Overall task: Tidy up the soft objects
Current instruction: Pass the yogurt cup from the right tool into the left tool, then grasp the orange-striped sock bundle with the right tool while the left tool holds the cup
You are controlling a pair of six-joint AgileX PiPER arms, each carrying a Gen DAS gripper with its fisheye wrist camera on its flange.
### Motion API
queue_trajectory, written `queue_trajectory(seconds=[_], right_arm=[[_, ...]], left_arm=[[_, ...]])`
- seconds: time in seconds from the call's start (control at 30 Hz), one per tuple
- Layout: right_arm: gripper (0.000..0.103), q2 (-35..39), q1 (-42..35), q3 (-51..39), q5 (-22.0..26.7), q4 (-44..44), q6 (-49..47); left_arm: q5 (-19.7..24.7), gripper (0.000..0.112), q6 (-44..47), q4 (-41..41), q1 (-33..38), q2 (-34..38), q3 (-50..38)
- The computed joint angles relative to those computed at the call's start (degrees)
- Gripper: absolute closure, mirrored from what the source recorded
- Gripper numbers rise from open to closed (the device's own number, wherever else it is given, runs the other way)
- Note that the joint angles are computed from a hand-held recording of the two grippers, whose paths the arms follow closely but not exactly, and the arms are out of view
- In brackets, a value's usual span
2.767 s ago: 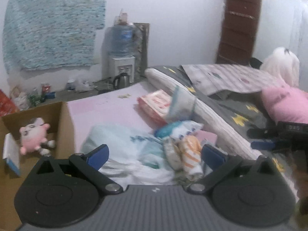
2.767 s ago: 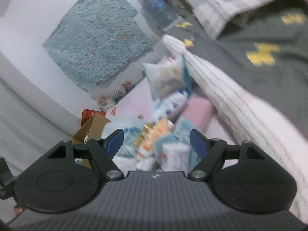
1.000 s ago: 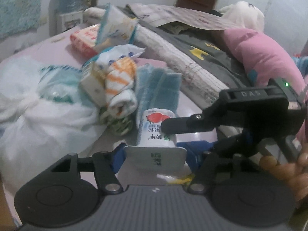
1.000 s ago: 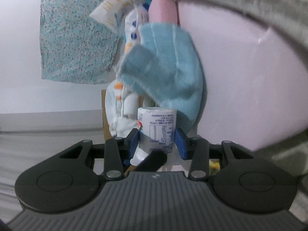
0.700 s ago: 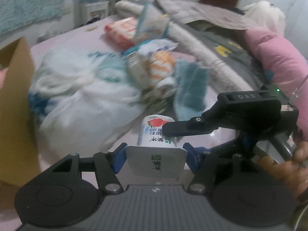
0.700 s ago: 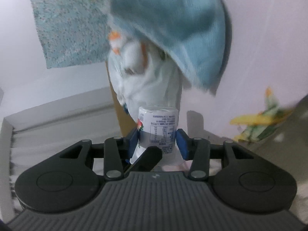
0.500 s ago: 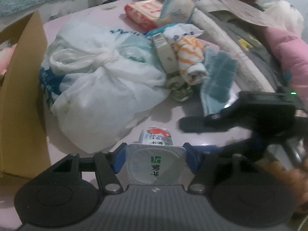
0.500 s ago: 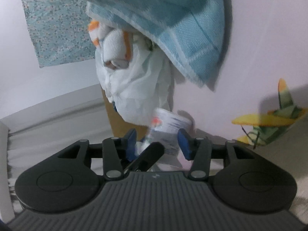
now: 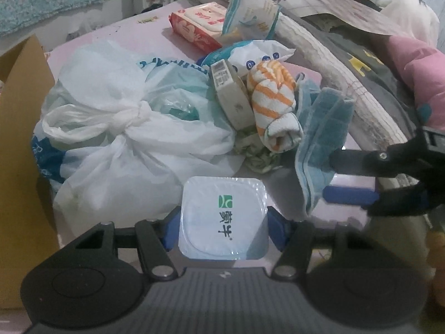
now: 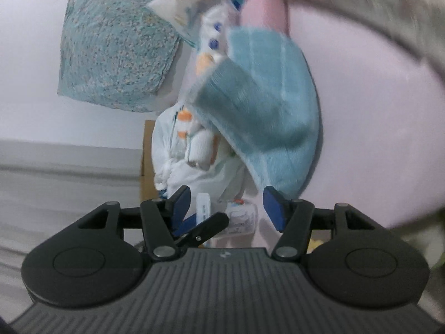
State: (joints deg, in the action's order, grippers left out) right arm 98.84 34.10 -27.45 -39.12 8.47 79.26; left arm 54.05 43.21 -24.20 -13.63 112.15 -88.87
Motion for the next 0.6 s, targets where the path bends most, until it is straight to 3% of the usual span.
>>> queue_trajectory(seconds=[0.13, 0.27, 0.6], right_arm=[[0.045, -5.89, -0.14, -1.15, 8.43, 9.05, -17.25], [0.045, -6.83, 0.03, -5.74, 13.98, 19.6, -33.56], [0.046, -7.21, -6.31, -16.54, 23.74, 27.62, -54.36]], left_arm=[[0.09, 0.049, 0.02, -0.28, 0.09, -0.16, -0.28], [-0.34, 0.049, 0.5, -0.07, -0.11, -0.19, -0.34], [-0.15, 0.049, 1.12, -0.08, 1.29, -1.4, 0.73]])
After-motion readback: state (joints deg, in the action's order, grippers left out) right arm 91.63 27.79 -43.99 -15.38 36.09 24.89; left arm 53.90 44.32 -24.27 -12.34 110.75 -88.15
